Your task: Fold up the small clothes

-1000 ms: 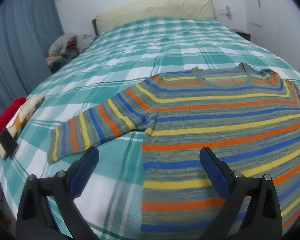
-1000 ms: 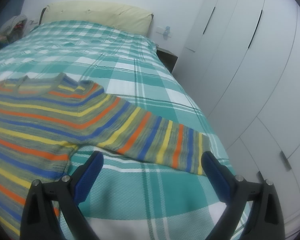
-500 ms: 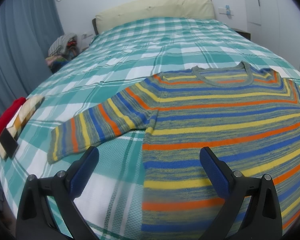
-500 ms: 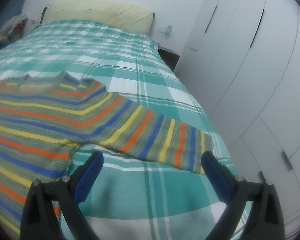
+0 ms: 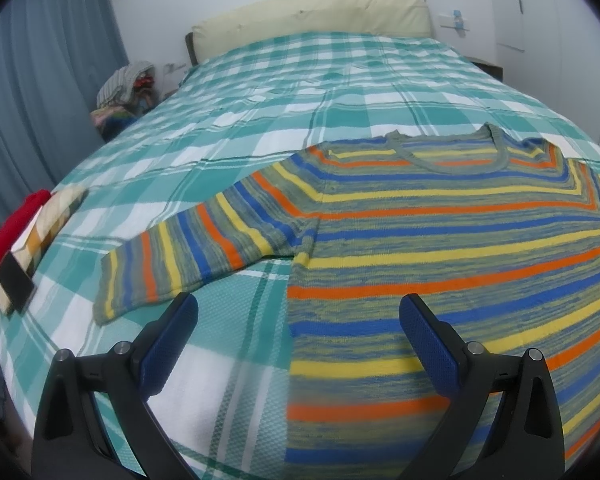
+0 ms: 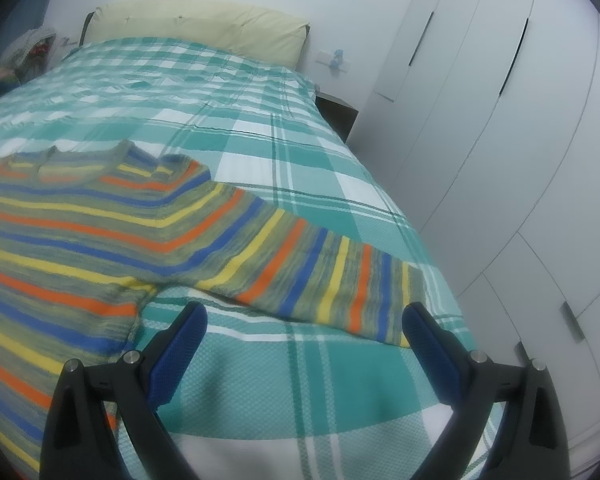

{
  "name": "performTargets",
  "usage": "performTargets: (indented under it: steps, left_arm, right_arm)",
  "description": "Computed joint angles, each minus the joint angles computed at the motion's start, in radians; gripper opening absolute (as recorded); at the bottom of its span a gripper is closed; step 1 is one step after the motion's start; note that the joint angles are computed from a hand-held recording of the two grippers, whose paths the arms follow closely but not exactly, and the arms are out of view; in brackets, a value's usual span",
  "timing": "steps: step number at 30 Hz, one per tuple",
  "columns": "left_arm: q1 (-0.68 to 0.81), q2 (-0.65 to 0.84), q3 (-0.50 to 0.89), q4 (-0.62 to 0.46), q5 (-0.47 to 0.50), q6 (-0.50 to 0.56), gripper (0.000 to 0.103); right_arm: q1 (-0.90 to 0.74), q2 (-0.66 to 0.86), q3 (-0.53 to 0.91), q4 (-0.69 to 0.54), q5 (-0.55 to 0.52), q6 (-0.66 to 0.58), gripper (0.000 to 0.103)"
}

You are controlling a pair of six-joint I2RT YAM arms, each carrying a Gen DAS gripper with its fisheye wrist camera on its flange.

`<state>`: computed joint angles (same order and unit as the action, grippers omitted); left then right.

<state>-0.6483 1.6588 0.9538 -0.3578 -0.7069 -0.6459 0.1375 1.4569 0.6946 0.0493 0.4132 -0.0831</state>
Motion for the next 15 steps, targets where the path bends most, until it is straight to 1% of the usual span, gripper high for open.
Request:
performTargets:
  steps: [3,8,15]
  left_arm:
    - [0.011,0.008,0.006,0.005,0.013,-0.001,0.101]
    - [0.004,0.036,0.041,-0.021,0.003,-0.014,0.101]
    - [0.007,0.031,0.034,-0.016,0.005,-0.010,0.101]
  right_arm:
    - [-0.009,0.004,0.002,0.008,0.000,-0.007,0.097]
    - [-0.014,0.003,0.003,0.009,-0.003,-0.013,0.097]
    - [-0.013,0.002,0.003,0.006,-0.001,-0.012,0.097]
